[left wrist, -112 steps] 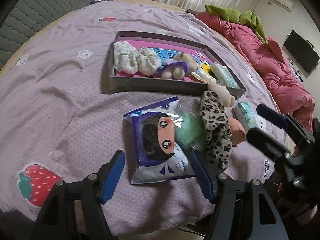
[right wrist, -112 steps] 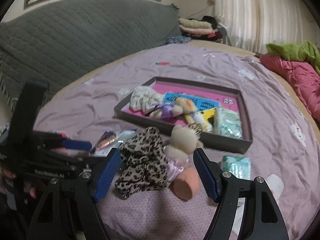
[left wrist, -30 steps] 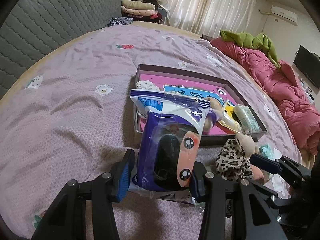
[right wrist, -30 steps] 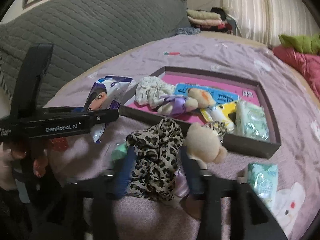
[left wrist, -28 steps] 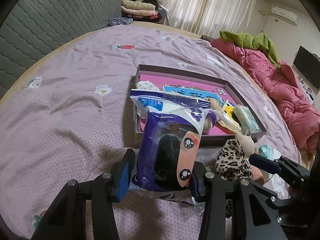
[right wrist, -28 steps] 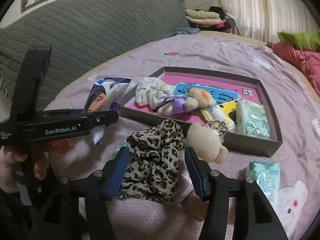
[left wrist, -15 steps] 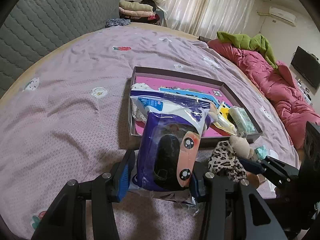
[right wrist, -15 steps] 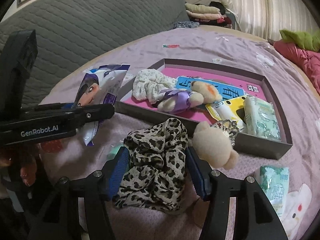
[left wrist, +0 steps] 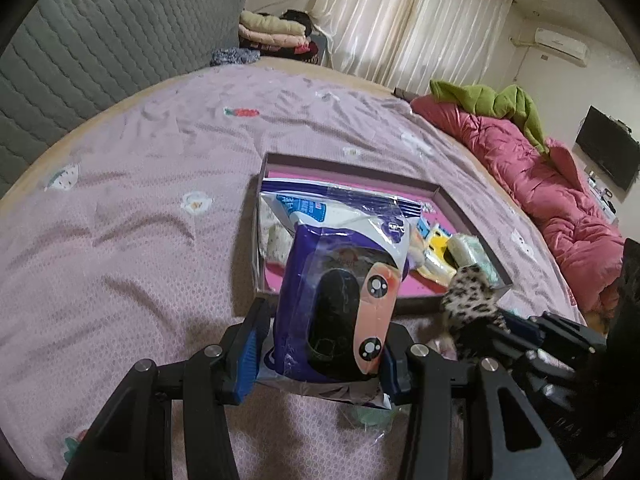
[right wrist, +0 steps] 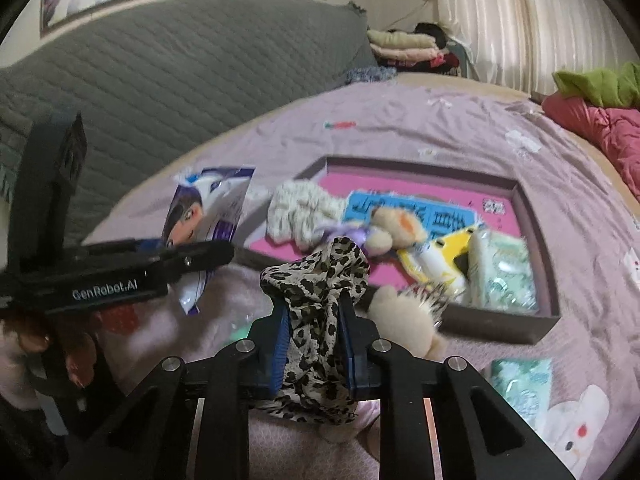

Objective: Organize soft objects
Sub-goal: 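Lift the wipe pack and scrunchie and carry them over the pink tray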

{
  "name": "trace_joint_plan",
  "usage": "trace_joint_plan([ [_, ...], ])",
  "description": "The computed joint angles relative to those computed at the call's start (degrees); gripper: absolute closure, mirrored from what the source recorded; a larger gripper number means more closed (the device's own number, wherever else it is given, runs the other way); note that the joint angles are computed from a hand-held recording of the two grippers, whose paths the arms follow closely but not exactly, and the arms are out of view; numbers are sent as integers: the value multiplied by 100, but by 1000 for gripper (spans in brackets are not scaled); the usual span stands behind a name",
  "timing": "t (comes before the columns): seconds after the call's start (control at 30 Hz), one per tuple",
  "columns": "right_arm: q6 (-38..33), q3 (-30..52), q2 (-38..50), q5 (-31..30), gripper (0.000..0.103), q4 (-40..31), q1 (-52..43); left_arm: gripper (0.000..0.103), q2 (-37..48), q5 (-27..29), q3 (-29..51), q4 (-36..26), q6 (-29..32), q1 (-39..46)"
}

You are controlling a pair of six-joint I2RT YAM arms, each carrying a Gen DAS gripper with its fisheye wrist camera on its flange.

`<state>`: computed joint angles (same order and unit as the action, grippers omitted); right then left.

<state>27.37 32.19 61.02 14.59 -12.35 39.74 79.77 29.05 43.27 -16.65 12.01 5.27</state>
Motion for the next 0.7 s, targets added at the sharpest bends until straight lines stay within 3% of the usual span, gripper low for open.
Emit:
trace_joint_plan([
  [0.37,-233,66,-848,15,80,-281,-676,55,94,-74,163,297,-231,-214],
  [0.7,-693,214,-703,-247,80,-2,-1444,55,380,-242,385,685,-348,-582],
])
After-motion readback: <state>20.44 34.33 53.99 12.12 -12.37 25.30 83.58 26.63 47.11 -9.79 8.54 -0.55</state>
